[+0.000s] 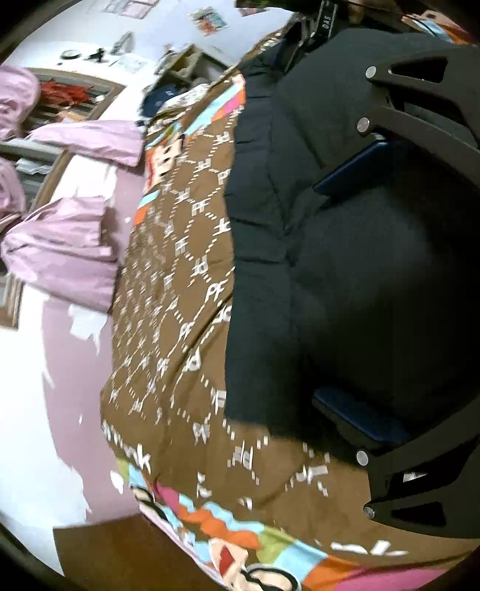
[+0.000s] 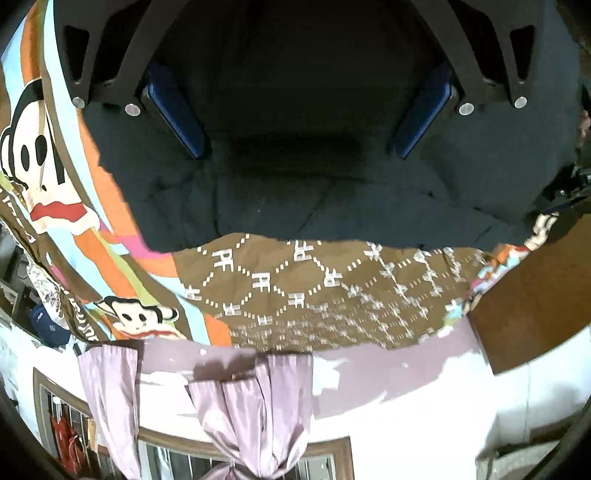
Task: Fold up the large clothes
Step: 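Fold the held jacket edge over onto itself with both grippers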
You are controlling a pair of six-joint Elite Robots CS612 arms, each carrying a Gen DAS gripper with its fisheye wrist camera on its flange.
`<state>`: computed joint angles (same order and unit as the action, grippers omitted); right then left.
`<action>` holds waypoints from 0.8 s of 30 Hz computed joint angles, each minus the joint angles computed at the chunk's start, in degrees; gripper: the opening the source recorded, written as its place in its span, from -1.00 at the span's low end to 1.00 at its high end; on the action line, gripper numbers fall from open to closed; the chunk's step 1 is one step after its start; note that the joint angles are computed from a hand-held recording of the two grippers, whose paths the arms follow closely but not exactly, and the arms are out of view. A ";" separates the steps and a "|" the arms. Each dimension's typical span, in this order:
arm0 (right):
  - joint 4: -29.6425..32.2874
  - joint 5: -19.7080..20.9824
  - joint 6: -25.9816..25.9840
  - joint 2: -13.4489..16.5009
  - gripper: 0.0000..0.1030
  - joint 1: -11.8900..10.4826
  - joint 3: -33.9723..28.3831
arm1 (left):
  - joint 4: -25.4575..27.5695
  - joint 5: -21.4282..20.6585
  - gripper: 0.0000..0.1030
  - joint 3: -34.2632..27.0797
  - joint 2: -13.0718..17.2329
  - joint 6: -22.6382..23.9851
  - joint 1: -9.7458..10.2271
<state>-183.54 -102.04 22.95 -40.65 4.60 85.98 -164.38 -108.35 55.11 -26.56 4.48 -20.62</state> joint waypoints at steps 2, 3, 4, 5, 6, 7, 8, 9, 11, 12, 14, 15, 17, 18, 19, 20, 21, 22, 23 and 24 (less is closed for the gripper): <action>-3.73 -1.87 0.55 -0.70 1.00 0.07 1.70 | -1.71 -0.32 0.98 1.36 -0.70 -1.16 0.52; -5.23 -3.06 1.61 -1.35 1.00 -0.02 2.95 | -1.37 -0.71 0.98 1.67 -0.98 -1.56 0.95; -6.42 -3.58 2.92 -2.02 1.00 -0.30 4.23 | -0.54 -1.17 0.98 1.76 -1.17 -1.84 1.35; -7.23 -3.52 4.08 -2.61 1.00 -0.69 5.38 | 0.15 -1.67 0.98 1.66 -1.21 -2.22 1.73; -7.60 -3.49 5.13 -3.09 1.00 -1.03 6.34 | 0.58 -2.38 0.98 1.61 -1.19 -2.79 2.17; -7.81 -3.49 6.41 -3.65 1.00 -1.47 7.49 | 1.08 -3.32 0.98 1.34 -1.03 -3.34 2.66; -8.28 -3.22 6.72 -3.99 1.00 -1.87 8.36 | 1.97 -4.31 0.98 0.94 -0.83 -3.70 3.11; -8.10 -2.58 7.97 -4.50 1.00 -2.42 9.46 | 3.29 -5.27 0.98 0.44 -0.64 -3.96 3.51; -7.90 0.79 10.29 -5.17 1.00 -3.74 11.52 | 7.19 -8.74 0.98 -1.60 0.46 -5.61 4.59; -7.26 3.45 11.48 -5.24 1.00 -4.47 12.15 | 8.16 -10.35 0.98 -2.27 0.87 -6.69 5.04; -6.72 7.44 13.39 -5.07 1.00 -5.47 13.33 | 10.81 -14.08 0.98 -4.12 2.23 -9.25 5.86; -6.86 9.77 13.90 -4.84 1.00 -5.89 13.60 | 11.66 -15.34 0.98 -4.75 2.68 -9.88 6.12; -6.70 17.16 15.05 -4.08 1.00 -7.11 13.62 | 13.00 -17.80 0.98 -5.86 3.47 -10.36 6.47; -6.95 21.31 16.01 -3.53 1.00 -7.83 13.52 | 13.67 -18.66 0.98 -6.18 3.67 -10.10 6.58; -7.50 23.51 17.03 -3.19 1.00 -8.28 13.61 | 14.55 -19.81 0.98 -6.55 3.93 -9.68 6.72; -8.58 24.62 18.34 -2.84 1.00 -8.56 13.72 | 14.93 -20.62 0.98 -6.69 4.08 -9.56 6.84; -10.18 25.27 19.61 -2.47 1.00 -8.75 13.96 | 15.12 -21.29 0.98 -6.94 4.29 -9.62 6.98; -11.09 25.59 20.15 -2.31 1.00 -8.85 14.15 | 15.24 -22.37 0.98 -7.33 4.61 -9.92 7.20; -11.80 25.54 20.40 -2.17 1.00 -8.82 14.26 | 15.03 -23.26 0.98 -7.58 4.87 -10.29 7.39; -12.55 25.26 20.48 -2.07 1.00 -8.77 14.42 | 14.44 -24.07 0.98 -7.60 5.09 -10.65 7.61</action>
<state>-196.09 -76.77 43.43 -42.72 -4.17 100.40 -149.94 -132.42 47.51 -21.46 -6.17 -13.01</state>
